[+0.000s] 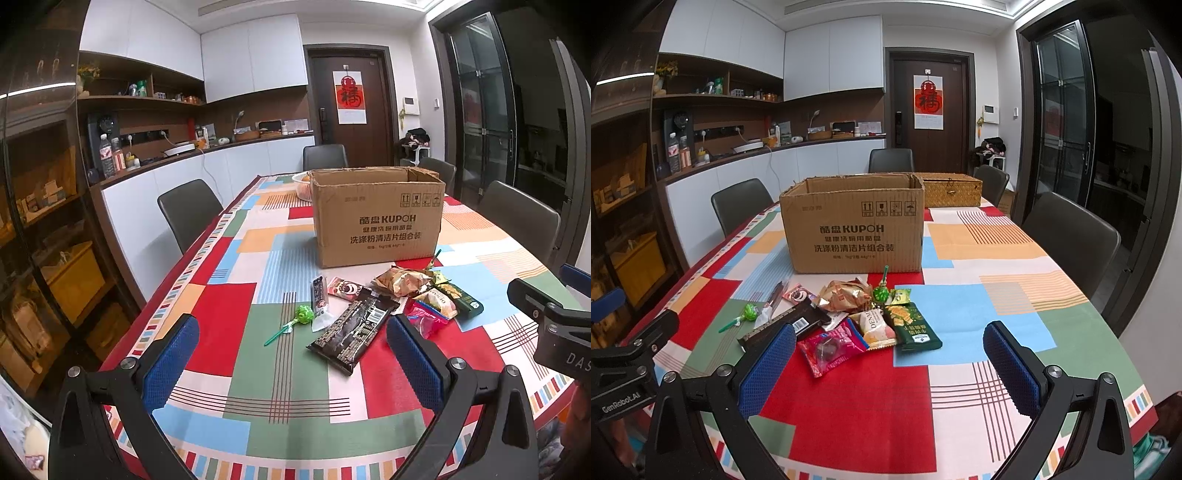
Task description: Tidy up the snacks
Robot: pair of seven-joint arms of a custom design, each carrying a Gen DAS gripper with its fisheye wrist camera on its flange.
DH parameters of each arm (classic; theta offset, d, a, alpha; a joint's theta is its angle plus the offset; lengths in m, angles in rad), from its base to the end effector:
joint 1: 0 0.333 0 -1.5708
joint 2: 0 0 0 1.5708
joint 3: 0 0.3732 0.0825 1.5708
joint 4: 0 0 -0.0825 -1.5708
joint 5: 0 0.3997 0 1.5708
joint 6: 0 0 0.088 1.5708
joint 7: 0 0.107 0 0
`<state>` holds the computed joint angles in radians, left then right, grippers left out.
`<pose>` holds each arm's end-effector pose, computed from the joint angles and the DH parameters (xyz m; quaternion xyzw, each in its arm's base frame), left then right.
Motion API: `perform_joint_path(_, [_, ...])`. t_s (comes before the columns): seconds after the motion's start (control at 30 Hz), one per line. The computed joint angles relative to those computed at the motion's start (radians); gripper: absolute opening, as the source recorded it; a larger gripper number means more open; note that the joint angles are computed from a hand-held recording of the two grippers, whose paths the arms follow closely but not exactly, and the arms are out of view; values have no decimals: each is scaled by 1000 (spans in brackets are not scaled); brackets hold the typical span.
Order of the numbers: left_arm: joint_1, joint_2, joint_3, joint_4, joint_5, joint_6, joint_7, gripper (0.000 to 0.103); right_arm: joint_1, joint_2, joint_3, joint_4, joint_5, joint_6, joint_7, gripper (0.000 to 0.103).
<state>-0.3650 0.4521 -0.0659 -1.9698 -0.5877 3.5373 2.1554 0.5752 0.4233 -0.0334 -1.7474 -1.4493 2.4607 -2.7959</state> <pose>0.6504 -0.2170 0.4035 -0.5065 0.6981 -0.3704 0.3449 0.6142 0.3745 0.4038 -0.5211 0.6891 -0.3991 0.3070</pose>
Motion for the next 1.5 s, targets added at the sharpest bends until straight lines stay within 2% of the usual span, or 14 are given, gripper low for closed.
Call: perform_joint_path(1.5, [-1,1,3,-4,15,-9,-13,103,-4,-5,1,-3,3,5,-3,103])
